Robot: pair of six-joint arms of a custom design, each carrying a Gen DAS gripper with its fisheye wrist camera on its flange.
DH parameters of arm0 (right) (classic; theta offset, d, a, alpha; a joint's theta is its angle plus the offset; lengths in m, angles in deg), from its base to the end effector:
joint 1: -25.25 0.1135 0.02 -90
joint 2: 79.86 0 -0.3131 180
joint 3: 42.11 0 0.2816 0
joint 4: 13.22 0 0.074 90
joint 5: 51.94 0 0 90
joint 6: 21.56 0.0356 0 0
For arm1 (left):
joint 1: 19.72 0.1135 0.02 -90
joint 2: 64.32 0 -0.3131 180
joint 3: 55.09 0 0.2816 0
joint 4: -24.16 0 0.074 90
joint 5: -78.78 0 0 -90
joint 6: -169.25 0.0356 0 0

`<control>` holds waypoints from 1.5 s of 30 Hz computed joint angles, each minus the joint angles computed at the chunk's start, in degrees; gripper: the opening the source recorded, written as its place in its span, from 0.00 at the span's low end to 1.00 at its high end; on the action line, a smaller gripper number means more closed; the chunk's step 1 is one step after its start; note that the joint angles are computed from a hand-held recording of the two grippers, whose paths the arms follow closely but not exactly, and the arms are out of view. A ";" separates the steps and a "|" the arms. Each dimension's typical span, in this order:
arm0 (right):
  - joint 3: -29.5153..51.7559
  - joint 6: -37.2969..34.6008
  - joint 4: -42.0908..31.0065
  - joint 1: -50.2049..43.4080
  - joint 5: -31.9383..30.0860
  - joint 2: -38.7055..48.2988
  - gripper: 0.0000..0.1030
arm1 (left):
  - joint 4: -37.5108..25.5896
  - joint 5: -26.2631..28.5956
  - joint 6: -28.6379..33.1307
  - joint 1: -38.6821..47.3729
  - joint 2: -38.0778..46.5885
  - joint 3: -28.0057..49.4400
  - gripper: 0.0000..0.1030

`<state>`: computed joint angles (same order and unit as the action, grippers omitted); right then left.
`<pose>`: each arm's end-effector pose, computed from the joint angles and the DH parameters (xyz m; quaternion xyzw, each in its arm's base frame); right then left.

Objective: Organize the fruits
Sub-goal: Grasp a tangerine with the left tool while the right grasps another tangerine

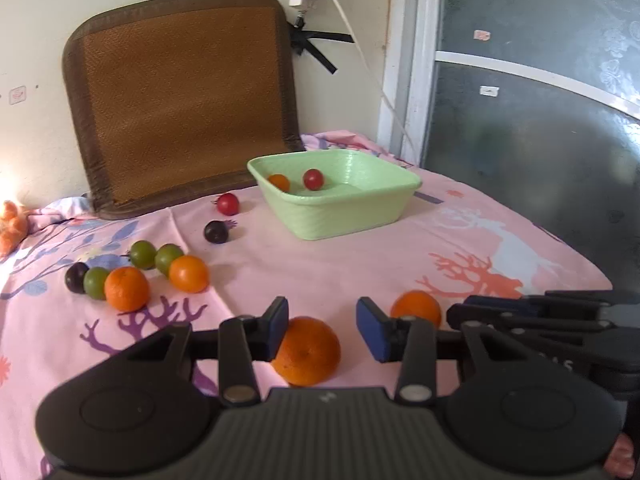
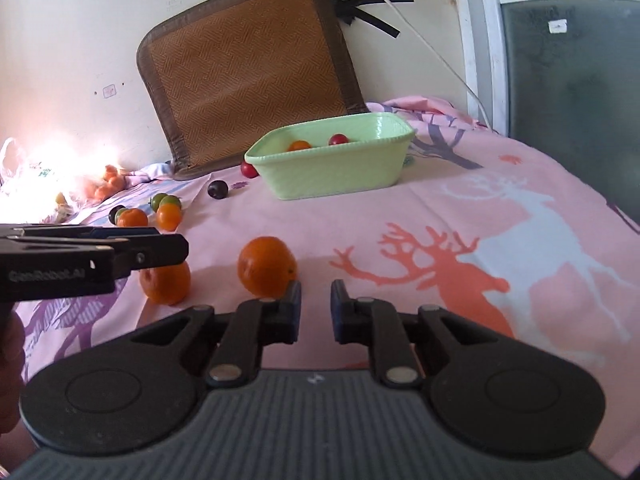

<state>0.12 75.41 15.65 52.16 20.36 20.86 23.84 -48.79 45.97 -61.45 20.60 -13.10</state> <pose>0.2798 0.1541 0.1277 -0.2241 0.8278 0.2720 0.4366 0.2181 -0.1655 0.1635 -0.0634 0.8761 0.0058 0.4779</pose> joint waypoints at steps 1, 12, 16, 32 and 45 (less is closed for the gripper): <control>-0.19 -0.35 0.96 -0.04 -0.55 0.10 0.21 | -0.84 -0.04 -0.61 0.18 -0.34 -0.03 0.43; -0.89 -2.01 4.14 1.03 -7.03 1.58 0.31 | -3.93 1.65 -5.10 0.35 -2.49 -3.54 0.57; -1.98 -1.48 6.65 0.94 -9.11 1.47 0.31 | -3.07 3.09 -3.85 1.69 -2.02 -2.98 0.56; -1.83 -1.67 8.02 -0.33 -9.45 4.11 0.31 | -6.36 4.98 -1.83 -1.82 -13.57 -6.24 0.58; 13.08 -3.33 -13.80 -4.88 -26.89 4.04 0.51 | -1.76 10.93 5.08 -5.12 1.48 -0.71 0.38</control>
